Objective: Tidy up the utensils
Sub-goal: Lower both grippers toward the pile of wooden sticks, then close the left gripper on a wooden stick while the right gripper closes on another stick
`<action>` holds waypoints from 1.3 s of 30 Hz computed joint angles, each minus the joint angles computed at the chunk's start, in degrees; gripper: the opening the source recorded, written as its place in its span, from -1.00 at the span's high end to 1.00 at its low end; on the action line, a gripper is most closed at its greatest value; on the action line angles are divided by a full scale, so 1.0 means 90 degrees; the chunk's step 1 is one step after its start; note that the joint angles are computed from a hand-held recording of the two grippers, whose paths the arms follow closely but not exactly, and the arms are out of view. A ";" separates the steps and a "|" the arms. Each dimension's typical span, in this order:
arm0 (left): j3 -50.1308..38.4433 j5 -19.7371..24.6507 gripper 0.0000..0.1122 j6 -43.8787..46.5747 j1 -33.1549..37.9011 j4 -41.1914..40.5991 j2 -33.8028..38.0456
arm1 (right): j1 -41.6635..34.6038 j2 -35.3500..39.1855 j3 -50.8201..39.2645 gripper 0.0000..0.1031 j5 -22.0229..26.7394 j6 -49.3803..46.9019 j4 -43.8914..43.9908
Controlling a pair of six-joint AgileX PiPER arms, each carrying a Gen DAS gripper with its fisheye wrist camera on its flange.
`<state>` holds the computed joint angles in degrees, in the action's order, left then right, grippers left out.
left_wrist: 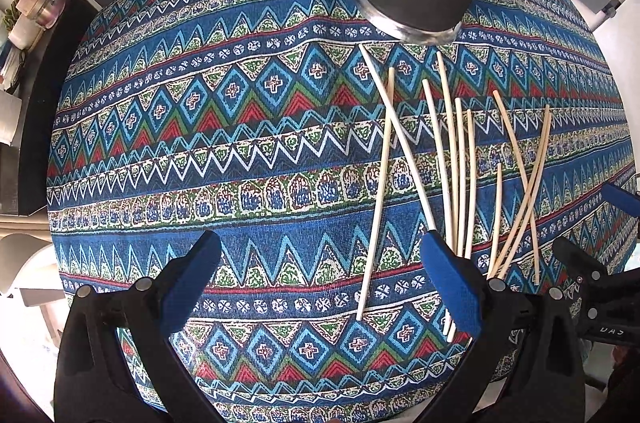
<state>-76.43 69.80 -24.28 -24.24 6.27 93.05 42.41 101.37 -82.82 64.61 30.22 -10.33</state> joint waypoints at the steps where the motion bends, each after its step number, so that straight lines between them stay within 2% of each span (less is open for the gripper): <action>1: 0.0050 -0.0019 -0.74 0.0001 -0.0034 0.0086 0.0051 | -0.0016 0.0002 0.0081 -0.82 -0.0051 0.0001 0.0014; 4: 0.0211 -0.0118 -0.73 0.0144 -0.0019 0.0126 0.0131 | -0.0043 0.0086 0.0205 -0.73 -0.0116 -0.0027 0.0013; 6: 0.0270 -0.0189 -0.73 0.0220 0.0005 0.0054 0.0156 | -0.0080 0.0145 0.0285 -0.28 -0.0154 -0.0109 0.0108; 16: 0.0491 -0.0707 -0.73 0.0383 -0.0041 0.0159 0.0600 | 0.0109 0.0455 0.0479 -0.27 -0.0460 -0.0063 -0.0050; 18: 0.0720 -0.1025 -0.74 0.0424 -0.0042 0.0130 0.0599 | 0.0173 0.0503 0.0474 -0.25 -0.0559 -0.0023 -0.0048; 21: 0.1090 -0.1462 -0.75 0.0638 0.0051 -0.0076 0.0489 | 0.0096 0.0480 0.0567 -0.13 -0.0811 -0.0129 0.0291; 23: 0.1257 -0.1554 -0.73 0.0908 0.0326 -0.0406 0.0384 | 0.0113 0.0430 0.0611 -0.10 -0.0856 -0.0187 0.0265; 24: 0.1330 -0.1646 -0.71 0.1028 0.0379 -0.0379 0.0385 | 0.0103 0.0432 0.0629 -0.02 -0.0891 -0.0251 0.0266; 25: 0.1406 -0.1763 -0.63 0.1139 0.0375 -0.0392 0.0340 | 0.0130 0.0425 0.0635 0.10 -0.0930 -0.0289 0.0250; 26: 0.1450 -0.1833 -0.55 0.1285 0.0337 -0.0394 0.0265 | 0.0128 0.0404 0.0626 0.34 -0.0938 -0.0373 0.0274; 27: 0.1509 -0.1903 -0.30 0.1367 0.0278 -0.0371 0.0168 | 0.0137 0.0426 0.0584 0.57 -0.0908 -0.0422 0.0297; 28: 0.1556 -0.1924 -0.02 0.1428 0.0250 -0.0384 0.0098 | 0.0131 0.0436 0.0546 0.68 -0.0853 -0.0471 0.0326; 29: 0.1548 -0.1897 0.15 0.1456 0.0222 -0.0414 0.0065 | 0.0140 0.0458 0.0481 0.83 -0.0777 -0.0490 0.0331; 30: 0.1537 -0.1843 0.61 0.1536 0.0225 -0.0470 0.0026 | 0.0138 0.0474 0.0449 0.91 -0.0732 -0.0511 0.0322; 31: 0.1549 -0.1819 0.88 0.1639 0.0267 -0.0578 0.0013 | 0.0192 0.0506 0.0318 0.91 -0.0606 -0.0502 0.0344; 34: 0.1676 -0.1844 0.92 0.1917 0.0559 -0.0968 -0.0040 | 0.0066 0.0550 0.0250 0.91 -0.0462 -0.0711 0.0542; 36: 0.1689 -0.1631 0.92 0.2167 0.0890 -0.1427 -0.0091 | -0.0115 0.0308 0.0427 0.91 -0.0399 -0.0942 0.0687; 39: 0.2034 -0.1619 0.92 0.2426 0.1258 -0.1876 -0.0305 | -0.0368 0.0005 0.0592 0.91 -0.0392 -0.1235 0.1301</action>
